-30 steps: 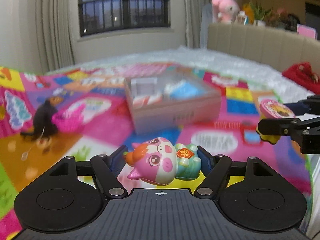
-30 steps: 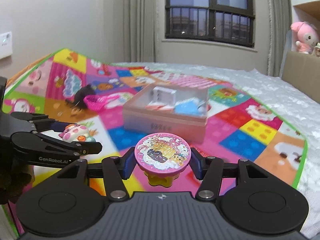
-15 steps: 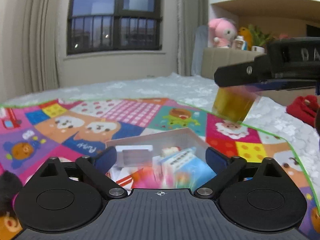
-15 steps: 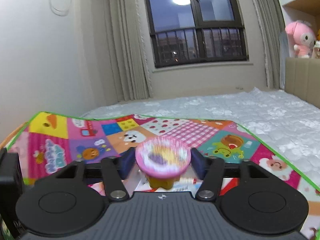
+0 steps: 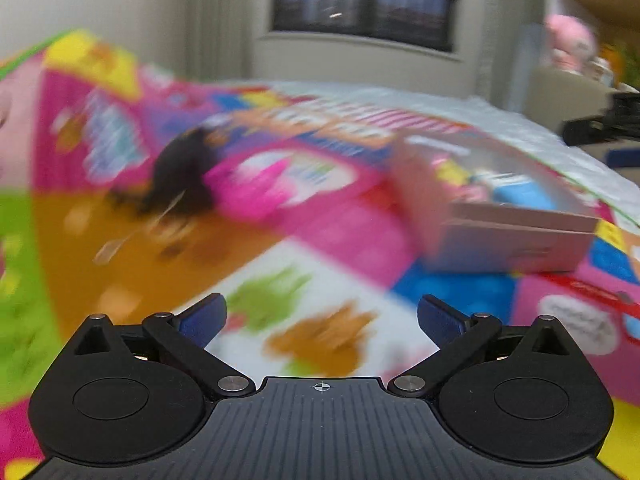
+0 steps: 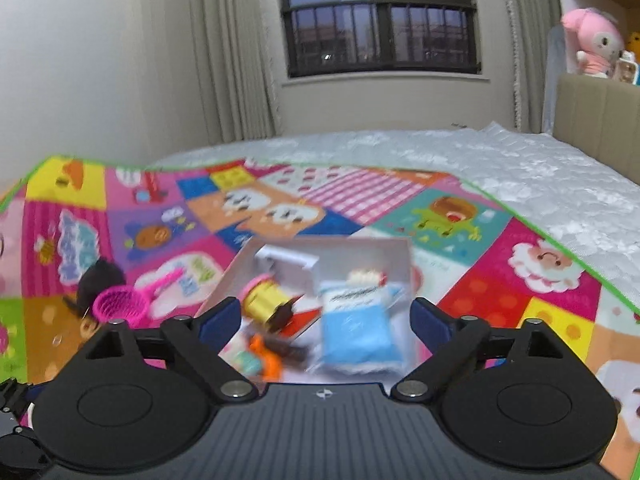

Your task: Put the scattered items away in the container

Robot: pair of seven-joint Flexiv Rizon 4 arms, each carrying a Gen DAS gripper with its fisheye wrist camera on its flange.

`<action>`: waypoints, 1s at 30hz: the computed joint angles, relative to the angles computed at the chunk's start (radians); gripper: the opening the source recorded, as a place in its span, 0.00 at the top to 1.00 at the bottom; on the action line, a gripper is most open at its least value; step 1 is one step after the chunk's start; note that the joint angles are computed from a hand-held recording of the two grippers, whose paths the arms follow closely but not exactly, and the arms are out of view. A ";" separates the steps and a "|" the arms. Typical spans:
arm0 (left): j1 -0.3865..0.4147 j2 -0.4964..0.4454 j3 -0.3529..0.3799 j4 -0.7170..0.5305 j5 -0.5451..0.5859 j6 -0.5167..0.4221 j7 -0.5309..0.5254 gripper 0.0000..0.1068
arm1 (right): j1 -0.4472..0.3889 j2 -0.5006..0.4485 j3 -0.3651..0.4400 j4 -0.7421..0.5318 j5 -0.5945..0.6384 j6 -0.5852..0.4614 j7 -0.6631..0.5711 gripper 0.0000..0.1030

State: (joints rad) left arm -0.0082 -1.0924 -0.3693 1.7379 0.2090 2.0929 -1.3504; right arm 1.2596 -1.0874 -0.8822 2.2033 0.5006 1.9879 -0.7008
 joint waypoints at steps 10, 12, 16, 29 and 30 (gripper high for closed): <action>0.032 0.022 0.080 0.023 -0.040 0.002 -0.015 0.04 | 0.032 0.041 0.005 -0.214 -0.308 -0.243 -0.029 0.00; 0.154 -0.009 -0.034 0.030 0.050 -0.023 -0.025 0.04 | 0.013 0.015 -0.001 -0.292 -0.361 -0.281 -0.007 0.00; 0.258 -0.054 -0.139 0.038 0.116 -0.030 -0.036 0.04 | -0.109 -0.008 0.061 -0.478 -0.481 -0.371 0.032 0.00; 0.298 -0.084 -0.191 0.031 0.141 -0.042 -0.032 0.04 | -0.426 -0.108 0.267 -0.969 -0.765 -0.599 0.072 0.00; 0.300 -0.086 -0.195 0.028 0.141 -0.047 -0.032 0.04 | -0.451 -0.128 0.283 -1.031 -0.798 -0.649 0.060 0.00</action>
